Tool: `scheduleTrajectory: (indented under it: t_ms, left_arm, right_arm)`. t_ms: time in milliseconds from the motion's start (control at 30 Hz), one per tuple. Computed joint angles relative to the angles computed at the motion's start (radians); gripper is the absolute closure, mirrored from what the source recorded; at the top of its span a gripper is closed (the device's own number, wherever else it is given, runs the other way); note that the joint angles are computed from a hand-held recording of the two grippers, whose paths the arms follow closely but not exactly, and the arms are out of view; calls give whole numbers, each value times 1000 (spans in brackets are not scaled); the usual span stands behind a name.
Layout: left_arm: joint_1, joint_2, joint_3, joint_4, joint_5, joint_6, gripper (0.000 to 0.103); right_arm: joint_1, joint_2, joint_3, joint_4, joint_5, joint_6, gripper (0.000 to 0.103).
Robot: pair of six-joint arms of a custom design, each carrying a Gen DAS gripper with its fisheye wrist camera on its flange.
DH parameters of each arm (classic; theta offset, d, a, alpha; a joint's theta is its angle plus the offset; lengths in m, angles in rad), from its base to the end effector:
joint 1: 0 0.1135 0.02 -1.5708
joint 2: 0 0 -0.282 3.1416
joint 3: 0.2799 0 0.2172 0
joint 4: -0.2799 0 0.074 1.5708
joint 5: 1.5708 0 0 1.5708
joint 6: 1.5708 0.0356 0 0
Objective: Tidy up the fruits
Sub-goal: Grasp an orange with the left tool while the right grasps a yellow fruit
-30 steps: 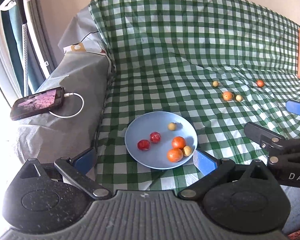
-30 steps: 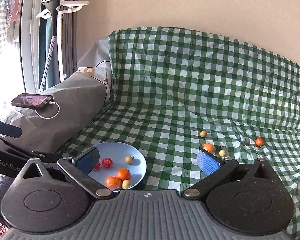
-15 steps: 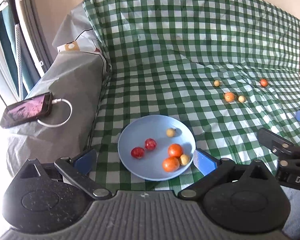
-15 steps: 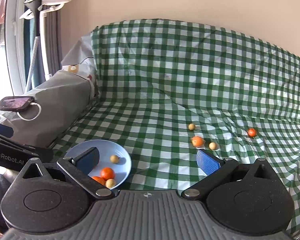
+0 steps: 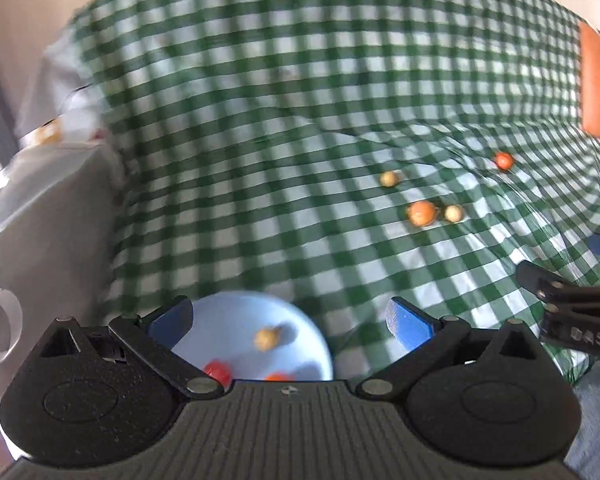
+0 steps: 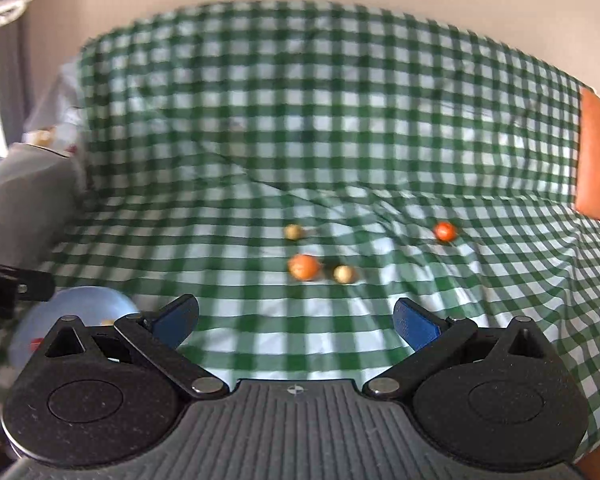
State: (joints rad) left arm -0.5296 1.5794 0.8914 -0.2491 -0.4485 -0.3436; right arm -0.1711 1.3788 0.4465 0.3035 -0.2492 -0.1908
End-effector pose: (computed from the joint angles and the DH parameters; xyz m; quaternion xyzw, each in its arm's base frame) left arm 0.2534 -0.1305 0.2238 0.0171 0.9289 0.0630 0.3646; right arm 0.2247 -0.0299 0.1946 -0.0651 0.8836 0.0279 0.4628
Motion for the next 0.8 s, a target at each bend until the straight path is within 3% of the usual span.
scheduleTrajectory:
  t_ms: [167,300,400,500,700,767,800]
  left_arm:
    - [63,326,181,215,173,126,0]
    - [93,617,486,174,266,152,0]
    - [102,788,724,100,319,160,0]
    - [106,925,942,15,368,167,0]
    - [112,1179,1387,-270,400,185,1]
    - [121,1217,1453,-322,412,161,17]
    - [125,1221,1456,-326,413,149,24]
  right_arm:
    - [-40,419,187,191,47,-11,1]
    - [-37,710,418,207,75,-88,1]
    - [-33,886,601,173,83,-143,1]
    - [-54,1012,787,63,17,-143,1]
    - [-74,1139,912,108,-78,-155,2]
    - [-73,1155,911,149,-93,-174,5]
    - [-75,1157,902,172,-113,-188,15]
